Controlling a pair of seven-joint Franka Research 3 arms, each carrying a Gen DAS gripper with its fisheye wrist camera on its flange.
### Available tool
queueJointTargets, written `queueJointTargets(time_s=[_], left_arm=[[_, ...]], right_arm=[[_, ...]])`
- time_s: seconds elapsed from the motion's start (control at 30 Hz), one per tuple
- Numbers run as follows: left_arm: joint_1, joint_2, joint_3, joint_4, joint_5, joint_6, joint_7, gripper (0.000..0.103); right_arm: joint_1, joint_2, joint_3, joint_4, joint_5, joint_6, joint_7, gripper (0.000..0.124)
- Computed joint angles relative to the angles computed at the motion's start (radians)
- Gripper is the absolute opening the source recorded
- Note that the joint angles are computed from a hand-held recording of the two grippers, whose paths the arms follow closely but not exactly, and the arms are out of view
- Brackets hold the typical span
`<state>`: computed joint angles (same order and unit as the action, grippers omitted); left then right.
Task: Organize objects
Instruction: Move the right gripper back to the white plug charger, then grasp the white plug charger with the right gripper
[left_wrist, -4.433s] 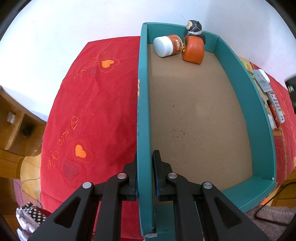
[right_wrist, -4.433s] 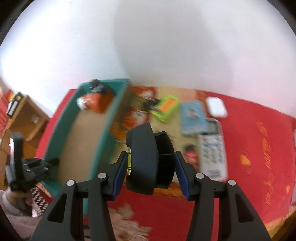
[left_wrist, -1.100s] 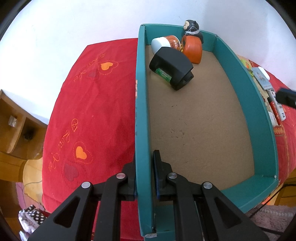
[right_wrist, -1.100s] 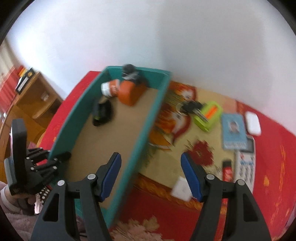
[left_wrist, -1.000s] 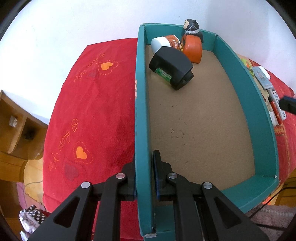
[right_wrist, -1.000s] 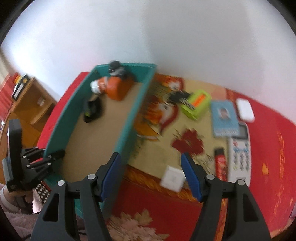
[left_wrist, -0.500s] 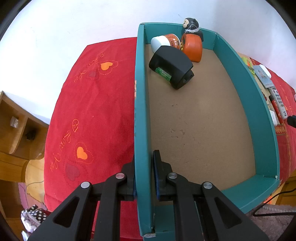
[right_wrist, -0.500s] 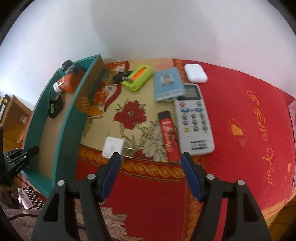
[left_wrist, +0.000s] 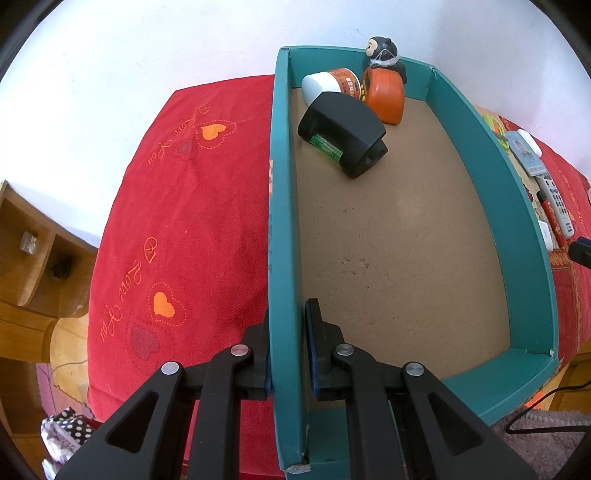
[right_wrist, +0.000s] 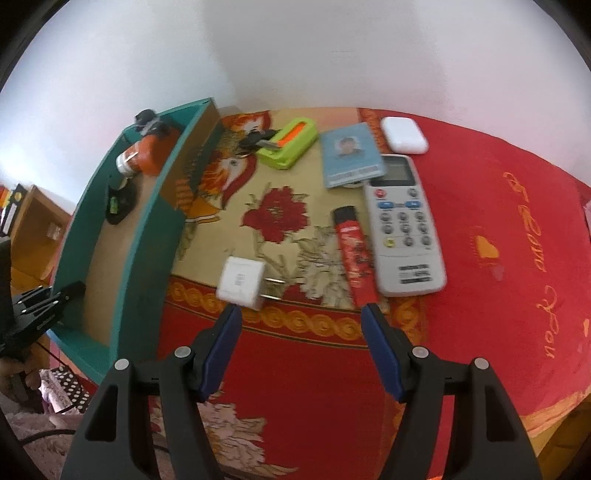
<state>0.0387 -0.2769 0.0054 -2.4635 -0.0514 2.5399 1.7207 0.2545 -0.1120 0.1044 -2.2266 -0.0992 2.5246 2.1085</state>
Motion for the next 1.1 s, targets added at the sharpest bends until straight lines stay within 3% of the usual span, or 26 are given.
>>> queueJointTargets(time_s=[0.27,0.7,0.87,1.1], left_arm=[[0.0,0.003,-0.003,0.003,0.001,0.0,-0.006,0.013],[0.0,0.019,0.001,0.015,-0.01,0.01,0.015,0.013],[0.001,0.023,-0.002,0.016,-0.012,0.015,0.019,0.013],[0.001,0.027,-0.004,0.019,-0.013,0.02,0.02,0.013]], right_arm=[[0.035,0.097,-0.004,0.076,0.047,0.021,-0.067,0.067],[0.067,0.171,-0.03,0.135,0.022,-0.002,-0.028,0.067],[0.078,0.175,-0.037,0.145,-0.072,-0.03,0.031,0.046],[0.077,0.169,-0.035,0.144,-0.08,-0.03,0.043,0.045]])
